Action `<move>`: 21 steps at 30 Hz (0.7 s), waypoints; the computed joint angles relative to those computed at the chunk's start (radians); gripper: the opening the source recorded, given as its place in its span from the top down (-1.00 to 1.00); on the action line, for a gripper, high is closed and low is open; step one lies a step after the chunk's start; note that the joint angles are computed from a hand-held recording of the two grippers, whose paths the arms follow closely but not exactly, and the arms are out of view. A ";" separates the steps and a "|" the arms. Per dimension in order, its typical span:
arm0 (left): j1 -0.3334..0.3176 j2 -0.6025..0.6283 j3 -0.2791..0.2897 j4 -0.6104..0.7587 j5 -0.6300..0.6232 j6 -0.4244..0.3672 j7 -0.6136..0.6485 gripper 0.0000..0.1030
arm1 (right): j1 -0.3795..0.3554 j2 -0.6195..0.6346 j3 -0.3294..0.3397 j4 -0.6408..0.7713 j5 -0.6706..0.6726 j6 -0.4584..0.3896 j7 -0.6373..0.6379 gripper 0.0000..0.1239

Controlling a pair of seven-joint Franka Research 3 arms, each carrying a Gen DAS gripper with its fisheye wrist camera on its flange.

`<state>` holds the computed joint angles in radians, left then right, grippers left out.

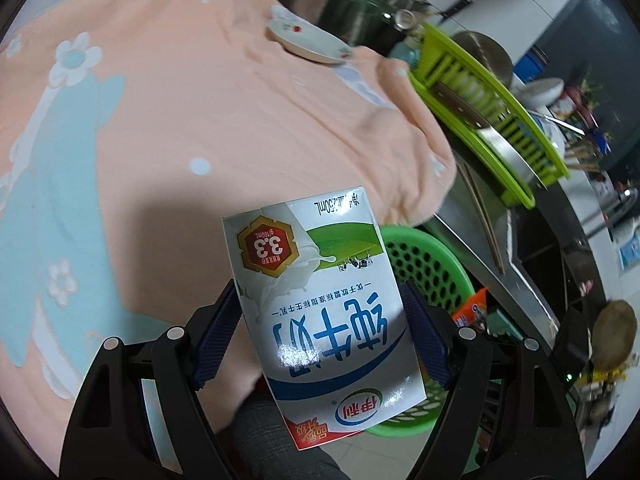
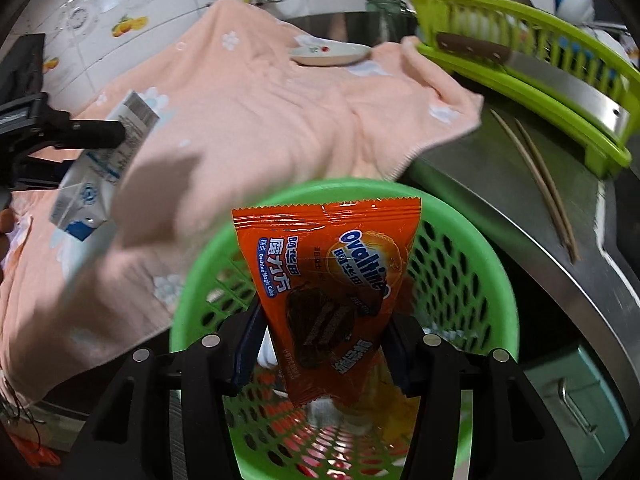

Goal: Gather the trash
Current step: 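Carry the orange wrapper and milk carton over the green basket with both tools, then open both tools to drop the wrapper and milk carton into the basket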

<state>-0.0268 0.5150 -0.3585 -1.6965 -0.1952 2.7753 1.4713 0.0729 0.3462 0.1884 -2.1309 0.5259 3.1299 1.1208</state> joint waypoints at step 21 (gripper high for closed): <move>-0.071 0.073 -0.018 0.068 0.020 -0.064 0.019 -0.50 | -0.174 -0.062 0.144 -0.101 0.196 0.061 -0.126 -0.41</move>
